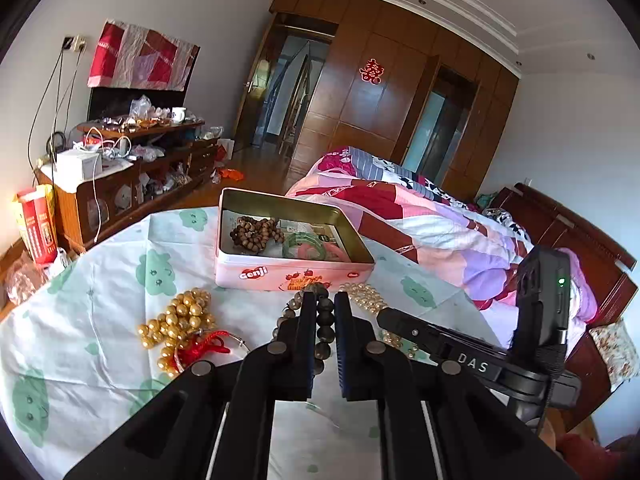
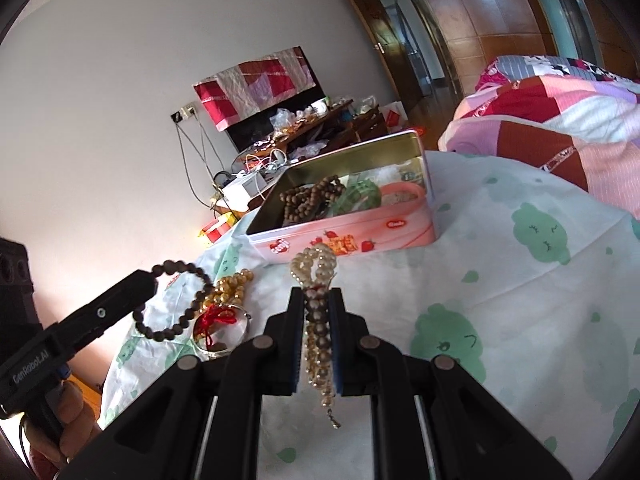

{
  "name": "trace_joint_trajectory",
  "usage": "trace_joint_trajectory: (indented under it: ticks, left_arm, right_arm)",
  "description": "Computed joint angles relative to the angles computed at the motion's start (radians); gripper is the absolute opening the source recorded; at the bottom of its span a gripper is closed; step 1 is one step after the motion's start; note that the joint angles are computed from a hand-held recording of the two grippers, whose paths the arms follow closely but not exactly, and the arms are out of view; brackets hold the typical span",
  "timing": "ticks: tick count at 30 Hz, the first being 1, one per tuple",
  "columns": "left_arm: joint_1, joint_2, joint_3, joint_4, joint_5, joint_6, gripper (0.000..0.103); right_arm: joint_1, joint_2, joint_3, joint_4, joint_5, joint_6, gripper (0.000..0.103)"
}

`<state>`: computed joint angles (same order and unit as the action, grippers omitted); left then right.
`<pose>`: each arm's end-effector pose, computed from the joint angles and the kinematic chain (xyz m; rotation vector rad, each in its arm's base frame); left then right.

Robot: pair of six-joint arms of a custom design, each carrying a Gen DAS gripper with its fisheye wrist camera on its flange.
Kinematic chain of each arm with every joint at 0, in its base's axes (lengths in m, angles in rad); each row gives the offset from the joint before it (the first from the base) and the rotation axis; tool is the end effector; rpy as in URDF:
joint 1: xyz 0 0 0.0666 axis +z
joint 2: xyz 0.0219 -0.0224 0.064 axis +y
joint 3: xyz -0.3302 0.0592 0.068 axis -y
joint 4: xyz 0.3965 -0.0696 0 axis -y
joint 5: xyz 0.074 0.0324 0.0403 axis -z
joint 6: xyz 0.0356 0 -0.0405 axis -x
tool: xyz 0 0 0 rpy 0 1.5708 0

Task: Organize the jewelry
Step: 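Carry the grey bead bracelet and pearl necklace into the tin and open both tools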

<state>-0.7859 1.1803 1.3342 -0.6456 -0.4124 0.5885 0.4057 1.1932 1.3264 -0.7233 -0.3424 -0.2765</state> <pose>0.3242 -0.3049 0.4721 -0.0530 2.0459 -0.4431 0.4049 0.1865 0.4553 -0.3466 2.1946 0.7556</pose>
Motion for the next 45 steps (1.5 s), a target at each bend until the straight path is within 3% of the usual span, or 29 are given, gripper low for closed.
trace_joint_trajectory:
  ticks: [6, 14, 23, 33, 37, 39, 45]
  left_arm:
    - [0.004, -0.007, -0.003, 0.0, 0.009, -0.003, 0.008]
    - [0.05, 0.025, 0.056, 0.037, 0.026, -0.033, 0.008]
    - [0.131, 0.181, 0.218, 0.045, 0.043, -0.073, 0.008]
    - [0.186, 0.396, 0.397, -0.05, 0.032, -0.055, 0.008]
    - [0.19, 0.418, 0.393, -0.087, 0.03, -0.049, 0.008]
    - [0.187, 0.421, 0.392, -0.103, 0.018, -0.058, 0.008]
    - [0.186, 0.448, 0.429, -0.151, 0.012, -0.08, 0.008]
  right_arm:
    - [-0.009, 0.003, 0.014, -0.026, 0.006, -0.01, 0.014]
    - [-0.054, 0.055, 0.116, -0.047, -0.06, -0.052, 0.014]
    - [-0.06, 0.205, 0.302, 0.003, 0.025, -0.097, 0.014]
    - [-0.027, 0.423, 0.501, -0.029, 0.156, -0.09, 0.014]
    - [-0.026, 0.438, 0.474, -0.026, 0.16, -0.093, 0.014]
    - [-0.027, 0.457, 0.485, -0.062, 0.153, -0.088, 0.014]
    - [-0.016, 0.453, 0.488, -0.078, 0.189, -0.03, 0.014]
